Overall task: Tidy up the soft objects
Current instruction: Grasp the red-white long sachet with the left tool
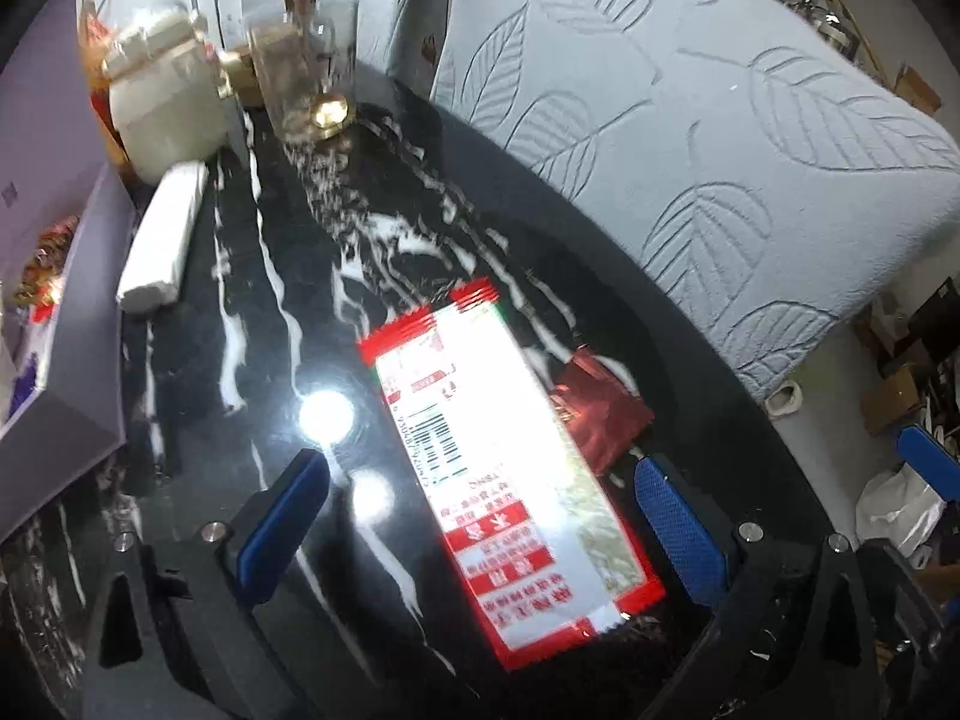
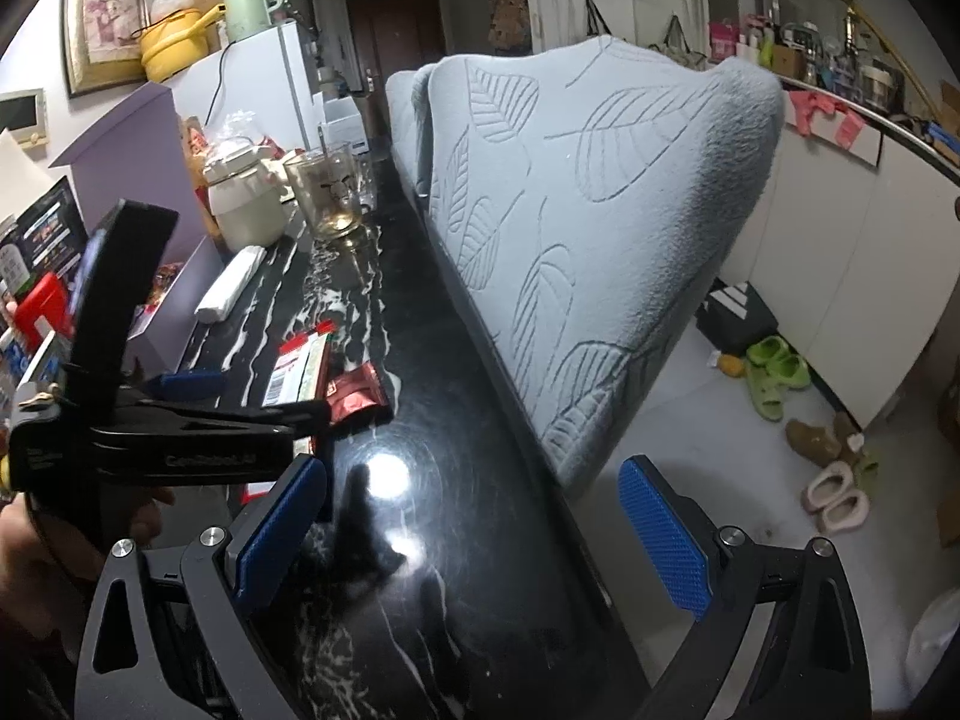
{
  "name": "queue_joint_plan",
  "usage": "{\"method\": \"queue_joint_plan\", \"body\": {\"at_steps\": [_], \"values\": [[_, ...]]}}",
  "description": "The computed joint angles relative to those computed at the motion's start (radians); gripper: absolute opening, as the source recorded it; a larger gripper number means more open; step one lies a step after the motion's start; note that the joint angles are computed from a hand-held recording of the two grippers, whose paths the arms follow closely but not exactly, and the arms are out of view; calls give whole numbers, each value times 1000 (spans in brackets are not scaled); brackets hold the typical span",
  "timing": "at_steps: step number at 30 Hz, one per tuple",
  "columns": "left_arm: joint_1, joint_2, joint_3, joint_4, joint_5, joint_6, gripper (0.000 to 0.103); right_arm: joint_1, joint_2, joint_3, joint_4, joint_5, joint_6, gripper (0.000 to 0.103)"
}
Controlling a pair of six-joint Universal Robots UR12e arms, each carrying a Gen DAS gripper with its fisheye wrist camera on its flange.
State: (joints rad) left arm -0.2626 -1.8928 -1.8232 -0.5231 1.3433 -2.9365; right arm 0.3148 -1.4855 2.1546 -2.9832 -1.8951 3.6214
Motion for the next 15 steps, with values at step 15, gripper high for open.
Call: {"method": "queue_joint_plan", "body": {"at_steps": [15], "values": [[34, 6, -17, 7, 30, 82, 102, -33, 41, -25, -18, 116, -22, 99]]}}
